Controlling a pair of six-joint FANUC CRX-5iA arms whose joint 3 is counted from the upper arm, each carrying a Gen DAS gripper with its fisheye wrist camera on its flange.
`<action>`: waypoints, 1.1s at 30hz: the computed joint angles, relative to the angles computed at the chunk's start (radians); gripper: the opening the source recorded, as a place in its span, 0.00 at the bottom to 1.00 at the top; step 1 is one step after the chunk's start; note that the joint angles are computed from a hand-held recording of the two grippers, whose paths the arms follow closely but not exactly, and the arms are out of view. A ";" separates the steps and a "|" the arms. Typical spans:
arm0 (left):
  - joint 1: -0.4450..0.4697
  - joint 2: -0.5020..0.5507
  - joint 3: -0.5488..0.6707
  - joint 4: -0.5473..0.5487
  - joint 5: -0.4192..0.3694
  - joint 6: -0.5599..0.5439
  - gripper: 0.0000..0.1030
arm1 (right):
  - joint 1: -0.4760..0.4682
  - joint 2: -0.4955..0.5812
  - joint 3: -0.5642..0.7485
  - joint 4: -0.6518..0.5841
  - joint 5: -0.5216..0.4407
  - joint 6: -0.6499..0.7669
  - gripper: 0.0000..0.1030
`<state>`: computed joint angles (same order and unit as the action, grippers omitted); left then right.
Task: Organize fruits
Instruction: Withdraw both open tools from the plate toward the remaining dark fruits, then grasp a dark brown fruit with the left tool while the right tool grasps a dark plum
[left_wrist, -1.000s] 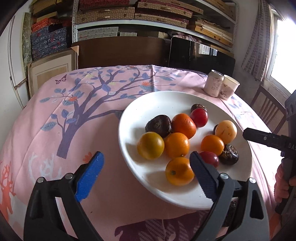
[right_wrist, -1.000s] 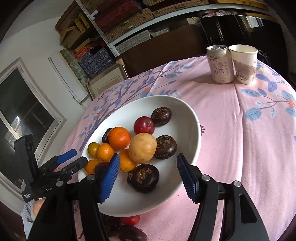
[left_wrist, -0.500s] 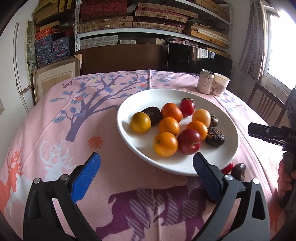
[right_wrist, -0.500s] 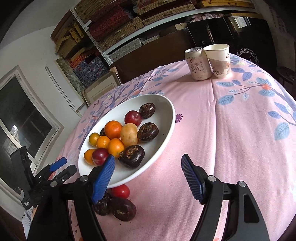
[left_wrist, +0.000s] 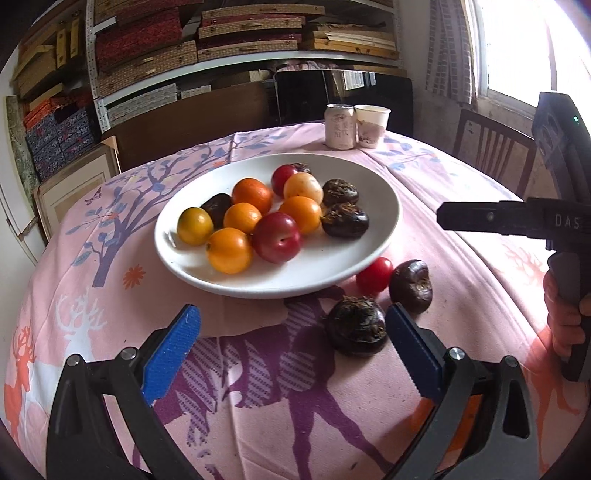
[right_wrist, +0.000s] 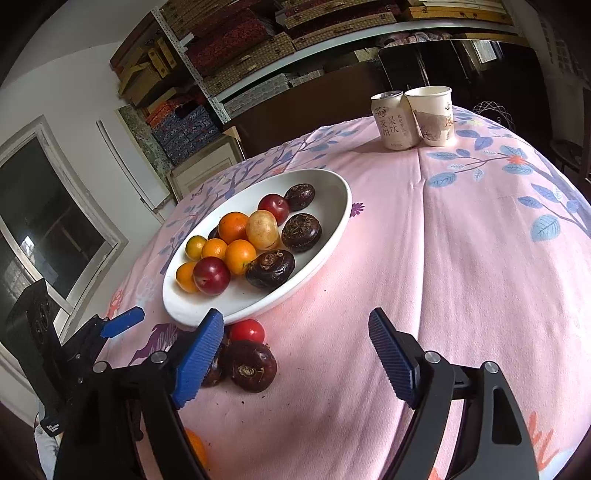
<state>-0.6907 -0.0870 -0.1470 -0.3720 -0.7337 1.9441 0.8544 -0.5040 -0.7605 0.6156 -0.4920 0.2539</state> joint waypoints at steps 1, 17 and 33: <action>-0.007 0.011 0.010 0.000 -0.010 -0.007 0.95 | 0.000 0.000 0.001 -0.001 -0.001 0.001 0.80; 0.022 0.060 0.064 -0.021 -0.146 0.089 0.96 | 0.043 0.024 0.009 0.010 -0.056 0.016 0.80; 0.074 0.103 0.055 0.156 -0.106 -0.062 0.91 | 0.123 0.134 0.109 -0.072 -0.170 0.217 0.62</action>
<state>-0.6170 0.0160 -0.0918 -0.2162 -0.8402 1.8821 0.9779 -0.3703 -0.6515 0.5437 -0.6621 0.4711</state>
